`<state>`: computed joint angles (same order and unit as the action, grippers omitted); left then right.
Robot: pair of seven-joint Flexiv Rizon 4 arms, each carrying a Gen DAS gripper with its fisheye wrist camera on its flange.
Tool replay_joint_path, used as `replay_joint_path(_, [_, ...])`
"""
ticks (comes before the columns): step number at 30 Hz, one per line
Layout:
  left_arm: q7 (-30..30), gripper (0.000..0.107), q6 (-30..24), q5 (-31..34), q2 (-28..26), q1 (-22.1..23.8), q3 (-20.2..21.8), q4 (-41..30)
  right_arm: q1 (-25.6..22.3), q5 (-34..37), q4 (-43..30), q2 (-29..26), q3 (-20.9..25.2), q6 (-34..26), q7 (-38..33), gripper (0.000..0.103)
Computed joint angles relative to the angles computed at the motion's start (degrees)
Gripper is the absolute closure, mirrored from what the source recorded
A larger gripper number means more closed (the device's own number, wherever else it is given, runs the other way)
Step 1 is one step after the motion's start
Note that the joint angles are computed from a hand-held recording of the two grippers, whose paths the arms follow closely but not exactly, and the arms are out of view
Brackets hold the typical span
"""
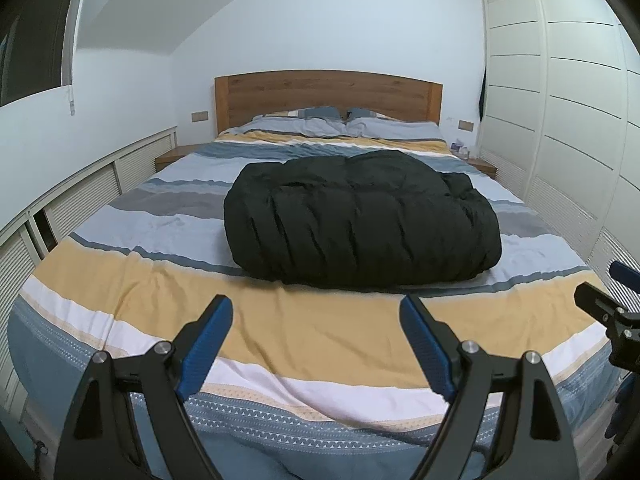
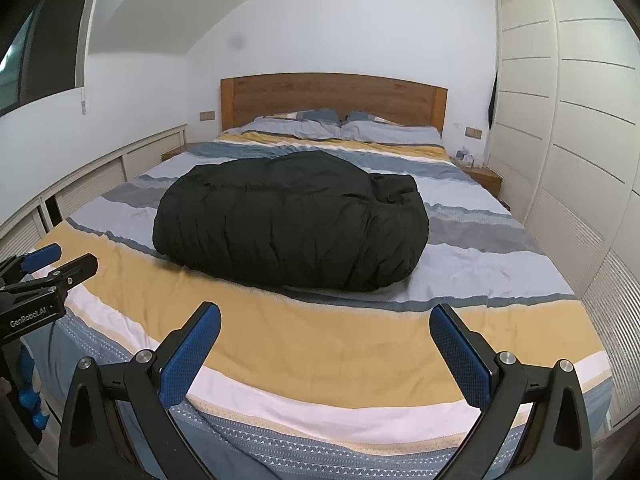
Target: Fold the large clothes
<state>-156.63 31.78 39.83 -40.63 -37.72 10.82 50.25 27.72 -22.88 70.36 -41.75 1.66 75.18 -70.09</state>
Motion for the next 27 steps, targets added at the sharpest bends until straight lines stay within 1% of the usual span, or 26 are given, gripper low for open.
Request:
replay_joint_path(6, [-1.08, 0.022, -0.46, 0.21, 0.53, -0.10, 0.20, 1.14, -0.29, 0.55, 0.05, -0.12, 0.23, -0.58, 0.23, 0.001])
replay_joint_path(10, [-1.91, 0.021, 0.29, 0.28, 1.24, 0.17, -0.12, 2.65, -0.27, 0.67, 0.38, -0.13, 0.08, -0.44, 0.61, 0.001])
replay_joint_path(20, [-3.96, 0.021, -0.60, 1.15, 2.03, 0.23, -0.30, 4.48, -0.37, 0.84, 0.54, -0.40, -0.02, -0.48, 1.04, 0.001])
replay_joint_path(27, [-4.40, 0.021, -0.31, 1.24, 2.62, 0.66, -0.73, 5.57, -0.35, 0.73, 0.52, -0.67, -0.23, -0.50, 1.75, 0.001])
